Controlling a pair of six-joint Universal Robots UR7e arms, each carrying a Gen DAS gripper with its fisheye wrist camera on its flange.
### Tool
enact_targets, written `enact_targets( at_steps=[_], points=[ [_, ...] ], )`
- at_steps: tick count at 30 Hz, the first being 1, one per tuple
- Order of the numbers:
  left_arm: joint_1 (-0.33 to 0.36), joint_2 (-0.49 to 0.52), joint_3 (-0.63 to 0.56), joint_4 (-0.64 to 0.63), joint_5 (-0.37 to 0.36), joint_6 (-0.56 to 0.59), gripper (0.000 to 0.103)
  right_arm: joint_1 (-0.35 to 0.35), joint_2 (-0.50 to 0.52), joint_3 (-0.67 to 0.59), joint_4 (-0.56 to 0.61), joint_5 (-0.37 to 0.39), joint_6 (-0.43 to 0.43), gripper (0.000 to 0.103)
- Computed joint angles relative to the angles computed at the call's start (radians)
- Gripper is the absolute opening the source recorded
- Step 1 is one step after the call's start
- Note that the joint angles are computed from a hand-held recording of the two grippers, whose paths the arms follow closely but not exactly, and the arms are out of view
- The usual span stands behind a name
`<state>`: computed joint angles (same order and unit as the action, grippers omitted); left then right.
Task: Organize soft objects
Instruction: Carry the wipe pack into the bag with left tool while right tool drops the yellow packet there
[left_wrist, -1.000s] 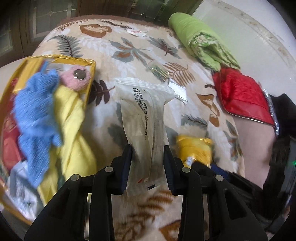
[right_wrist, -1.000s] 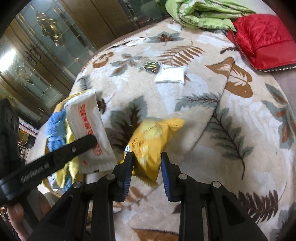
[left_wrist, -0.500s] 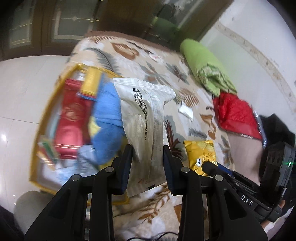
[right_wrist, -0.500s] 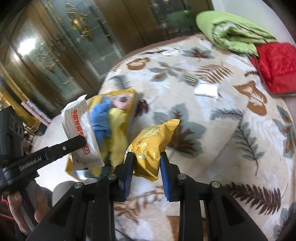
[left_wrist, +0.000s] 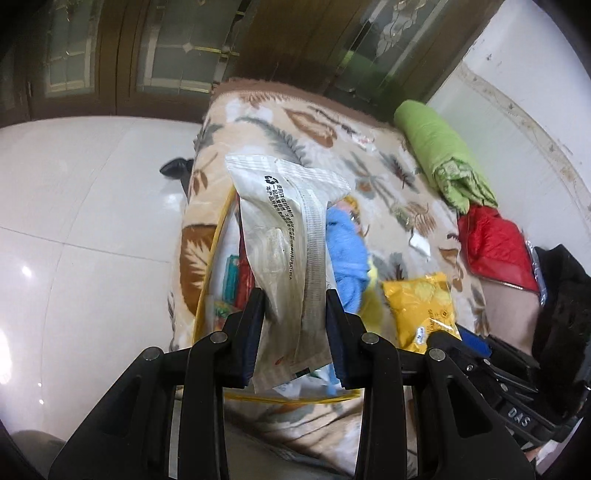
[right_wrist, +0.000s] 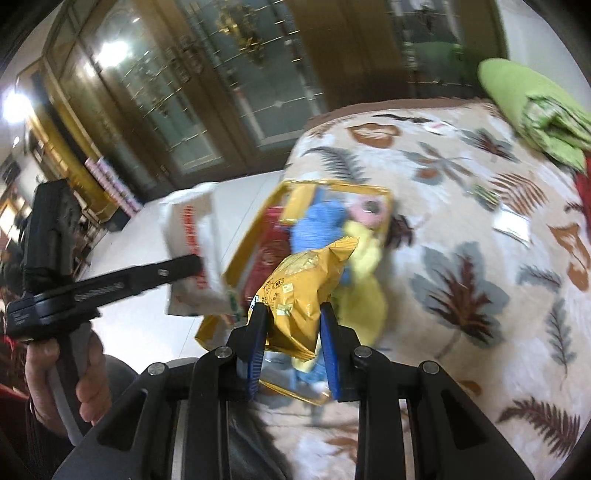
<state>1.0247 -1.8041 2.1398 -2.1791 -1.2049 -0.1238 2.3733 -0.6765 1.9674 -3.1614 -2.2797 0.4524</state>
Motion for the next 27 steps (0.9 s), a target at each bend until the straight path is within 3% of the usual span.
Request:
enact_targets(
  at_steps=[8,16,25,27],
  points=[
    [0.109,0.085,-0.019,-0.015,-0.072,0.101,0.032,-0.012,0.116,-0.119,0.11,-0.036,-0.066,0.027],
    [0.144,0.136,-0.034,-0.019,-0.054,0.135,0.032,-0.024,0.159,-0.15,0.175,-0.066,-0.071,0.027],
    [0.173,0.168,-0.016,-0.094,-0.087,0.134,0.036,-0.041,0.167,-0.142,0.154,-0.033,-0.029,0.029],
    [0.177,0.162,-0.015,-0.102,-0.118,0.152,0.038,-0.045,0.158,-0.126,0.12,-0.003,-0.024,0.037]
  ],
)
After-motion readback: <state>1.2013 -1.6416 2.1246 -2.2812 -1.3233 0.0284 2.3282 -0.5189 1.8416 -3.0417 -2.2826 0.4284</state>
